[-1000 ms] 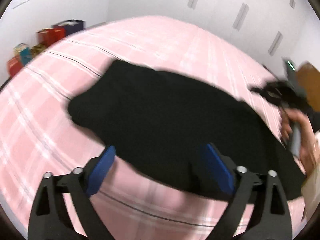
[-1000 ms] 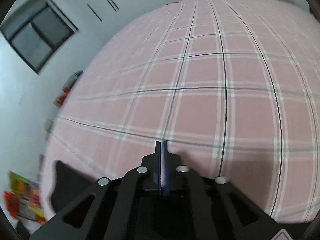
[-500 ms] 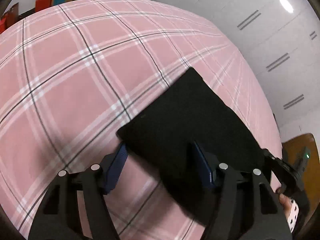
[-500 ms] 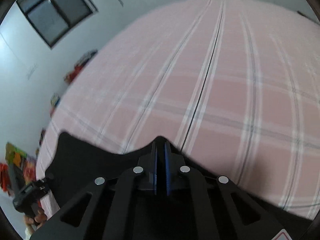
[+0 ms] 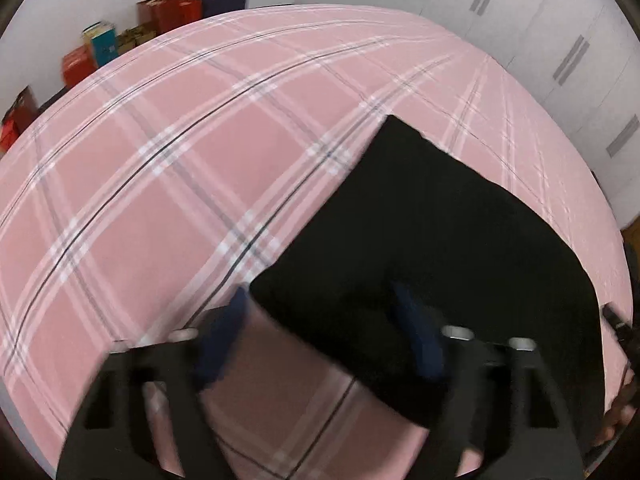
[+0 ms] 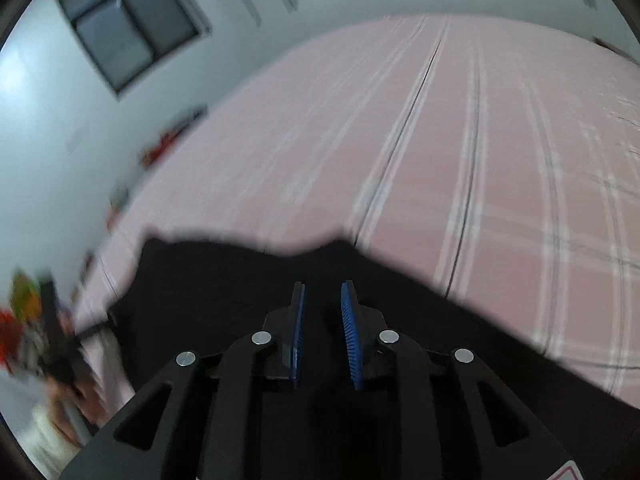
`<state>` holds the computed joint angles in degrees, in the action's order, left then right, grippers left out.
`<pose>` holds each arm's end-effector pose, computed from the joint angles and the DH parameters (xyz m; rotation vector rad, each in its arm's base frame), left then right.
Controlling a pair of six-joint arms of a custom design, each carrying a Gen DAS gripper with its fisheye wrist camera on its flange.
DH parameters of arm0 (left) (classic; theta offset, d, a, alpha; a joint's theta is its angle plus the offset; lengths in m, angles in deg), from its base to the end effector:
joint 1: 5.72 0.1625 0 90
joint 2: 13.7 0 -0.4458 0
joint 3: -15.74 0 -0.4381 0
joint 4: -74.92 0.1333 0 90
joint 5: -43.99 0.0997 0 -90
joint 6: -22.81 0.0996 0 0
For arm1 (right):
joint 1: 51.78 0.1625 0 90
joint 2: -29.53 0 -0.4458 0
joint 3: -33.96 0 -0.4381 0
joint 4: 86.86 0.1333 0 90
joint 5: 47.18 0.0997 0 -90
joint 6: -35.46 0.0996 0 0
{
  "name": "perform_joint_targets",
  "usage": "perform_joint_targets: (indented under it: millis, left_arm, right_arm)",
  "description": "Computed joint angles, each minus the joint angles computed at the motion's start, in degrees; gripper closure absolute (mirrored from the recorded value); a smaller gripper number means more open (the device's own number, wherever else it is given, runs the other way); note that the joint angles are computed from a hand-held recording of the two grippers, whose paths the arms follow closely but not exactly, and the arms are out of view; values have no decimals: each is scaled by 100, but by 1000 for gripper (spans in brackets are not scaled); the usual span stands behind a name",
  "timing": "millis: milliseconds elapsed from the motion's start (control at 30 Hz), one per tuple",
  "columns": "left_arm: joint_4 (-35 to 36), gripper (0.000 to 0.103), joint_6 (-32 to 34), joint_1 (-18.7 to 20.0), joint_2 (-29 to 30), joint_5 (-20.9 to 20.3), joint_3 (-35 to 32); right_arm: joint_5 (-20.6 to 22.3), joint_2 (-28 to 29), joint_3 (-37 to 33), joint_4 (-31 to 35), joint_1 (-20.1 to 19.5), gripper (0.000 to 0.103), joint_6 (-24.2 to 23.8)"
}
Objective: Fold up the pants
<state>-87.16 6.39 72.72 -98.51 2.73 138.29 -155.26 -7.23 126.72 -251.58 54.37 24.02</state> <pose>0.1025 -0.5376 0.3403 -0.4174 2.2746 -0.9374 0.3006 -0.6698 0.0084 0.5968 -2.7389 0.4798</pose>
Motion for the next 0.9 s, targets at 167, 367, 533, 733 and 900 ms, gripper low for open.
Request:
perform_joint_targets:
  millis: [167, 367, 533, 733, 900]
  left_arm:
    - [282, 71, -431, 22, -193, -235, -10]
    - [6, 77, -689, -121, -331, 95, 406]
    - [-23, 74, -247, -782, -417, 1034, 614]
    - [-86, 23, 13, -2215, -552, 2252, 1381]
    - [-352, 13, -59, -3138, 216, 2160, 1644]
  right_arm:
    - [370, -621, 923, -908, -94, 81, 270]
    - [252, -1569, 2295, -1235, -112, 68, 156]
    - [-377, -2435, 3562, -2332, -533, 59, 967]
    - [-1598, -4400, 5077, -3411, -1764, 48, 1249]
    - [-1534, -5202, 4997, -3122, -2712, 35, 826]
